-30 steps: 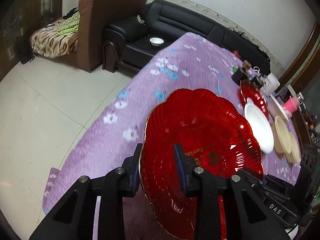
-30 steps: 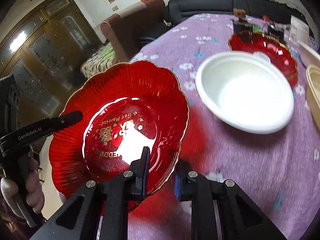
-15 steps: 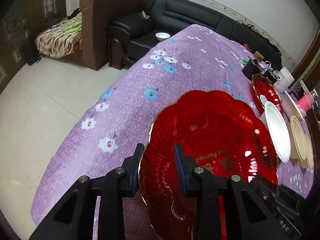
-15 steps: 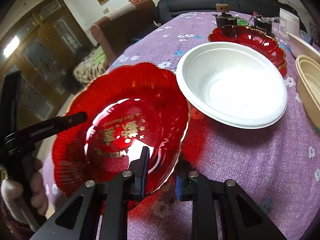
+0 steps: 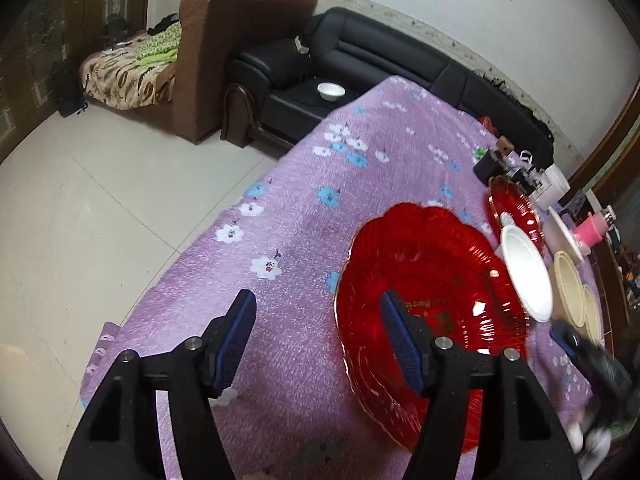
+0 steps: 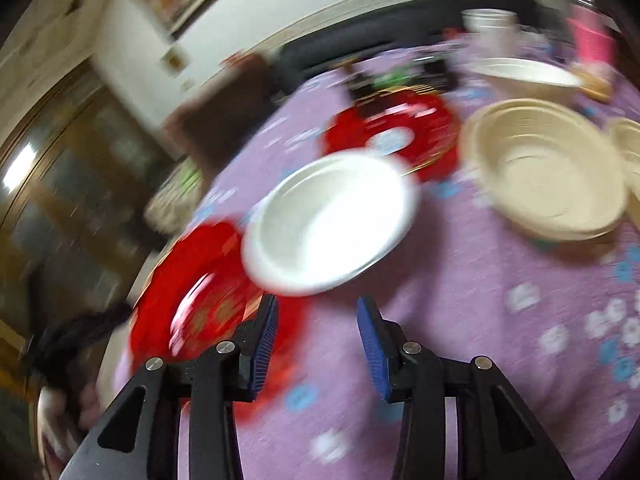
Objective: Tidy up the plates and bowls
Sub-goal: 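Lift and set the red plate down with the left tool while the right tool reaches for the white bowl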
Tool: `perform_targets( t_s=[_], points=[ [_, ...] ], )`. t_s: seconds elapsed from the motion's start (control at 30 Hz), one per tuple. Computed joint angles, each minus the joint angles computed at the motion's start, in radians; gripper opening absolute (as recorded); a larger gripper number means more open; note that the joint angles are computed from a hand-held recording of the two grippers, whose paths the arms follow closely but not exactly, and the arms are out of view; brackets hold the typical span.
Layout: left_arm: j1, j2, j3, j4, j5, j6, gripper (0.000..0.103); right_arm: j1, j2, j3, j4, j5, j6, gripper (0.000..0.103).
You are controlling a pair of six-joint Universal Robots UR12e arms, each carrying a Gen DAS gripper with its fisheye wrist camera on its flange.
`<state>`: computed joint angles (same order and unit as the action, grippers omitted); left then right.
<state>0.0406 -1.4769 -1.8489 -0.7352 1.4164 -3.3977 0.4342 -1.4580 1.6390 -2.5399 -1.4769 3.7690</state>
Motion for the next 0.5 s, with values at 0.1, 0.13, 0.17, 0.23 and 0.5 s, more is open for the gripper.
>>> perform_targets(
  t_s=[0.1,0.13,0.17,0.23,0.5],
  points=[
    [-0.007,0.017,-0.005,0.03,-0.02,0.008,0.065,-0.024,0.028,-0.02,0.008,-0.005,0.089,0.045],
    [-0.015,0.021,-0.003,0.036,-0.029,0.018,0.065,-0.034,0.044,-0.03,0.015,0.02,0.115,0.045],
    [-0.02,0.022,-0.002,0.038,-0.036,0.025,0.066,-0.04,0.055,-0.038,0.019,0.039,0.129,0.045],
    [-0.034,0.022,0.006,0.035,-0.055,0.041,0.066,-0.046,0.075,-0.053,0.031,0.076,0.156,0.045],
    [-0.1,-0.004,0.048,0.012,-0.097,0.084,0.066,-0.062,0.024,-0.011,0.072,0.119,0.134,0.013]
  ],
)
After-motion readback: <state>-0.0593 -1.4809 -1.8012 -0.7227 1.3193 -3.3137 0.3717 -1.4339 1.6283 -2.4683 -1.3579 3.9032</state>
